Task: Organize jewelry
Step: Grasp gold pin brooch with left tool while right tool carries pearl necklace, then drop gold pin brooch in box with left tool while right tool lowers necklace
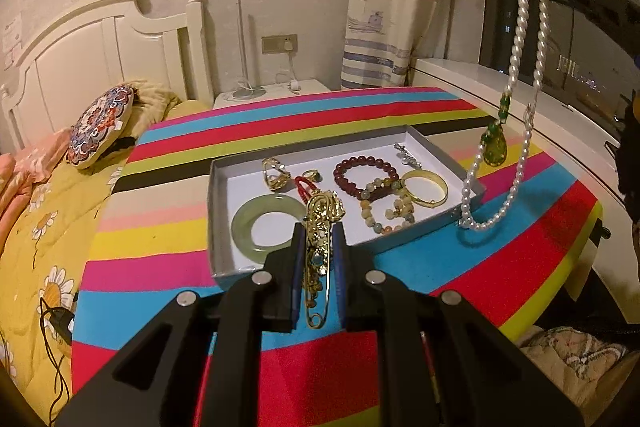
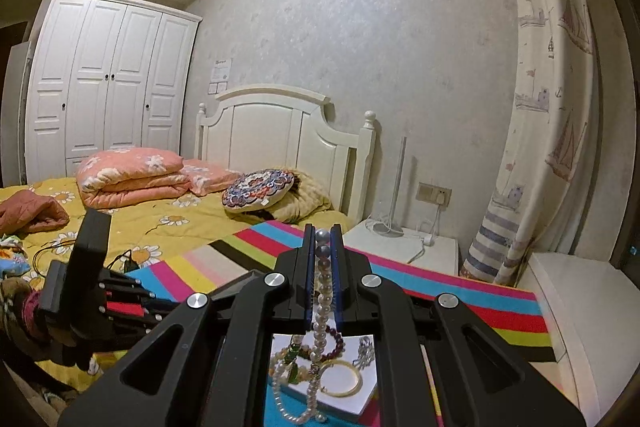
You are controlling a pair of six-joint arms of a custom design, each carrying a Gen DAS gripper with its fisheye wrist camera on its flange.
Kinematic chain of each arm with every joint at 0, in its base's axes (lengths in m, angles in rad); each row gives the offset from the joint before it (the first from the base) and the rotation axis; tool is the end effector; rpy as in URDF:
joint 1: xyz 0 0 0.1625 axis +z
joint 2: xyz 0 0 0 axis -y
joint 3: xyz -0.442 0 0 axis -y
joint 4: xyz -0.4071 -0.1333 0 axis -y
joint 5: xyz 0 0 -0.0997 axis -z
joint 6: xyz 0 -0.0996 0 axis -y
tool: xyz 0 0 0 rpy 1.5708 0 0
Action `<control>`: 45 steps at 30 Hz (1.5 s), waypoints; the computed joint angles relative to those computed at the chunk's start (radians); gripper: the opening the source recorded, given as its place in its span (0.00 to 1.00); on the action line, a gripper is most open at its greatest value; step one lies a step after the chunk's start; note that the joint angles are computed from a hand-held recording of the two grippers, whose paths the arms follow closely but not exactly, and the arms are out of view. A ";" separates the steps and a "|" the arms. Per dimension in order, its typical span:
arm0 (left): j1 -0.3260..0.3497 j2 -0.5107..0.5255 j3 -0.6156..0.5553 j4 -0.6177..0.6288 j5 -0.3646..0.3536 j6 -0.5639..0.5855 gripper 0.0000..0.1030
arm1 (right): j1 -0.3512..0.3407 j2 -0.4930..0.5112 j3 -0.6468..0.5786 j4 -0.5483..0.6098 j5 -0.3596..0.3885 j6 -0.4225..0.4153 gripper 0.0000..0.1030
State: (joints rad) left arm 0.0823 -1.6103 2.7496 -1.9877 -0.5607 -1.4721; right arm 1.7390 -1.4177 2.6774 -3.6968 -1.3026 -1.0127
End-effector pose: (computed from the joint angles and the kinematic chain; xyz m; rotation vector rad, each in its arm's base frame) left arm -0.1740 -0.2327 0.1287 0.4605 2.1180 -1.0958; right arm 0.2126 -0.2984 0.2255 1.6572 -2.1675 1.2992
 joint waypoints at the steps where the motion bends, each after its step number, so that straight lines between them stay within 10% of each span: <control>1: 0.010 0.005 0.002 -0.029 0.003 0.022 0.13 | 0.004 0.007 -0.006 -0.005 -0.001 0.001 0.07; 23: 0.323 0.399 -0.036 -0.902 0.061 0.617 0.13 | 0.087 0.244 -0.204 -0.052 -0.136 0.057 0.07; 43: 0.526 0.590 -0.119 -1.312 -0.015 0.878 0.13 | 0.147 0.450 -0.339 0.023 -0.198 0.028 0.07; 45: 0.539 0.578 -0.116 -1.313 -0.033 0.869 0.27 | 0.128 0.457 -0.335 0.058 -0.229 0.001 0.07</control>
